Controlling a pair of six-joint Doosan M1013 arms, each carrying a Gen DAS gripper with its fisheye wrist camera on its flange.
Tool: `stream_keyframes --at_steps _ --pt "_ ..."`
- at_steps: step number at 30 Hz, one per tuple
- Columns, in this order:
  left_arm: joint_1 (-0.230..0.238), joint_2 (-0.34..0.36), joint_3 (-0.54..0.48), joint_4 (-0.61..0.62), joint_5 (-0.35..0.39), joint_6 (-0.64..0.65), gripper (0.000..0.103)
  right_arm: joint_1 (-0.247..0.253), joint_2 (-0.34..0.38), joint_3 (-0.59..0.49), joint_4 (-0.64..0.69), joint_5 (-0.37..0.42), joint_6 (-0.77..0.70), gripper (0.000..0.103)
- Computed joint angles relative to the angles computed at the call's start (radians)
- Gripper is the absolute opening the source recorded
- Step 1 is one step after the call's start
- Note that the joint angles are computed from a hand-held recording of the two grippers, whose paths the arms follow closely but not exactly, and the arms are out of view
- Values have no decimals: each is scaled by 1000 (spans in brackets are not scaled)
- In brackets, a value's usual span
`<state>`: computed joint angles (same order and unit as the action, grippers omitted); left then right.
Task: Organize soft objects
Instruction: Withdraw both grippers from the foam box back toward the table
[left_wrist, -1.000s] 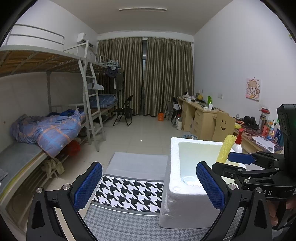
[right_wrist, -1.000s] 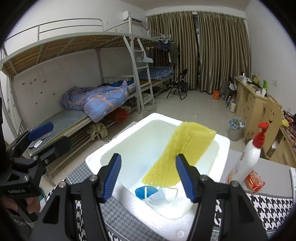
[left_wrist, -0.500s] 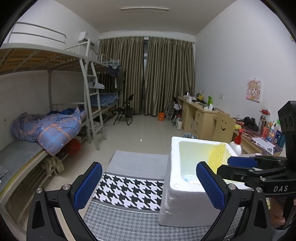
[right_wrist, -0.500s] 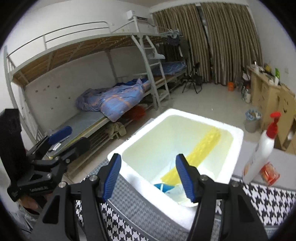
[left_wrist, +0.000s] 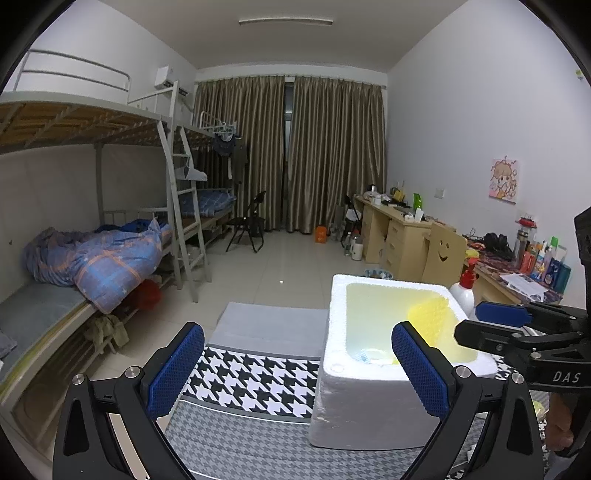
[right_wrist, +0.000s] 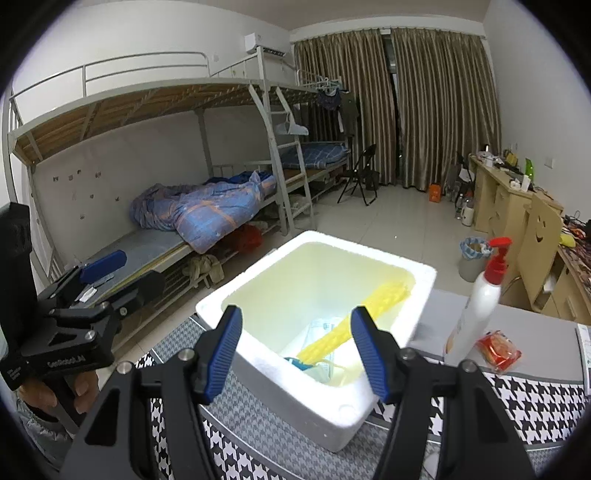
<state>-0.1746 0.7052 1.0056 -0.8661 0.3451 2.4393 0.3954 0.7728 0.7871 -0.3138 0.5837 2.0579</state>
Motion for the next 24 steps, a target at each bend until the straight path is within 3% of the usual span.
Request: stream_keyframes --at_steps 5,9,14,17,19,24 --pt "-5 -22 30 -73 -10 79 102 8 -34 56 -126 -33 118 66" --pt "-10 -41 55 -139 -8 148 102 14 -58 99 -218 -64 204 80" --pt "-15 -58 77 -189 -12 206 102 21 -85 149 -343 -93 326 89" --pt "-17 -66 89 -220 -12 238 102 28 -100 179 -480 -93 447 99" --pt "-17 -72 99 -259 -6 279 102 34 -107 193 -566 -85 525 100" --pt "-25 -83 112 -280 -16 298 102 40 -119 215 -638 -72 599 100"
